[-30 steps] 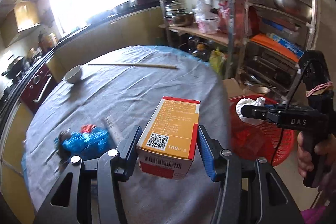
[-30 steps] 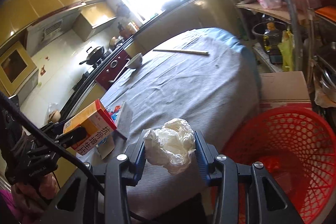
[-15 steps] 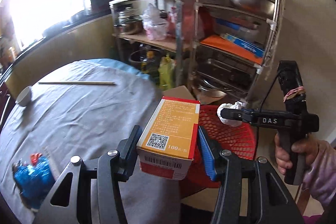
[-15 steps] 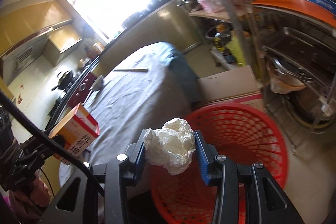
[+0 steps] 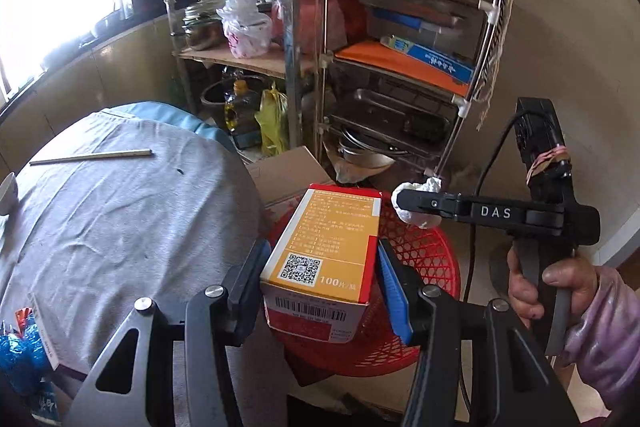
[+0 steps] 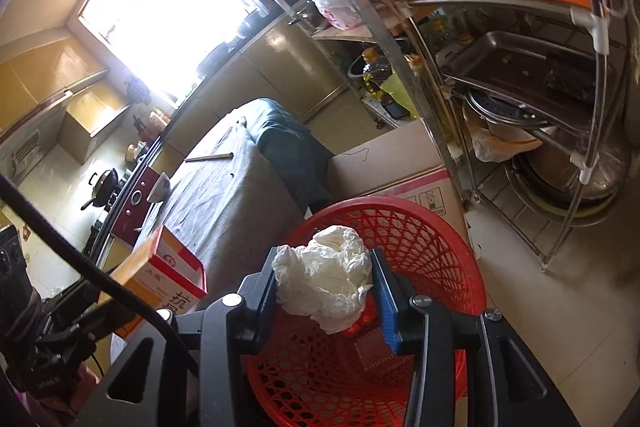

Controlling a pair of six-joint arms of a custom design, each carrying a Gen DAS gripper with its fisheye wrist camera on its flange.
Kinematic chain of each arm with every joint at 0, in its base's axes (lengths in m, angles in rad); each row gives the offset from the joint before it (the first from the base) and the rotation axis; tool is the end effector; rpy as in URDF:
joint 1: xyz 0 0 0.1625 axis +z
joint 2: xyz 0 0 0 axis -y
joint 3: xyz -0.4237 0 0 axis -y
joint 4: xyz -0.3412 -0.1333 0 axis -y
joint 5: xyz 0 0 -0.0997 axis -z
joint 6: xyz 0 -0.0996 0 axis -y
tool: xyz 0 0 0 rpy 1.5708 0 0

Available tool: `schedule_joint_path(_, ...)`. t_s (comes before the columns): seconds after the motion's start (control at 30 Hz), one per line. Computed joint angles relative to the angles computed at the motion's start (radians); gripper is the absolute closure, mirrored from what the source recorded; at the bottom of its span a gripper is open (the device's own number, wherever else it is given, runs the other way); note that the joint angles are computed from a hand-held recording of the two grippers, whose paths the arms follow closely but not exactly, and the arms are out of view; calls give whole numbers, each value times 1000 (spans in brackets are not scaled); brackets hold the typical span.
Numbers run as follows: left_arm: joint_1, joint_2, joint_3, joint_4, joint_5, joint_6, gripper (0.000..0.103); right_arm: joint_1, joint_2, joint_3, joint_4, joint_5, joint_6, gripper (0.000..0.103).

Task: Collect trash
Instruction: 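Carry the medicine box and tissue ball to the red basket and release both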

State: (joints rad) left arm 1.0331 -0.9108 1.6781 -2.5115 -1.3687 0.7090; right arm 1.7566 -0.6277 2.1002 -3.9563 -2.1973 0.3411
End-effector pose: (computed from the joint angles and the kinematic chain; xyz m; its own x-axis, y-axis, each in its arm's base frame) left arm -0.1861 -0.6114 0.1815 -0.3237 0.9091 -0.2624 0.9423 0.3348 -0.0022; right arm 0.1662 -0.4788 0.1013 -0.8688 0.4897 0.0731 0.1886 0.4638 -0.8657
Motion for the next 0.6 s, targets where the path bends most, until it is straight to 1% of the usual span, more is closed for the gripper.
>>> schedule_joint_path(0.23, -3, 20, -3, 12, 10, -17, 48, -21, -3, 21, -24, 25, 28, 55)
schedule_joint_path(0.33, 2, 28, -18, 50, -9, -31, 47, -27, -5, 28, -30, 40, 40, 55)
schedule_joint_path(0.37, 2, 30, -19, 53, -10, -35, 46, -32, -8, 35, -35, 57, 52, 53)
schedule_joint_path(0.4, 2, 30, -19, 53, -10, -37, 43, -37, -11, 39, -40, 69, 60, 49)
schedule_joint_path(0.43, 3, 29, -18, 49, -13, -37, 41, -41, -12, 43, -46, 80, 67, 47)
schedule_joint_path(0.47, 5, 27, -16, 44, -18, -36, 40, -43, -13, 46, -52, 88, 74, 43)
schedule_joint_path(0.53, 9, 22, -21, 42, -23, -41, 39, -41, -14, 49, -65, 94, 78, 42)
schedule_joint_path(0.6, 13, 15, -28, 43, -23, -52, 39, -31, -15, 43, -64, 77, 76, 42)
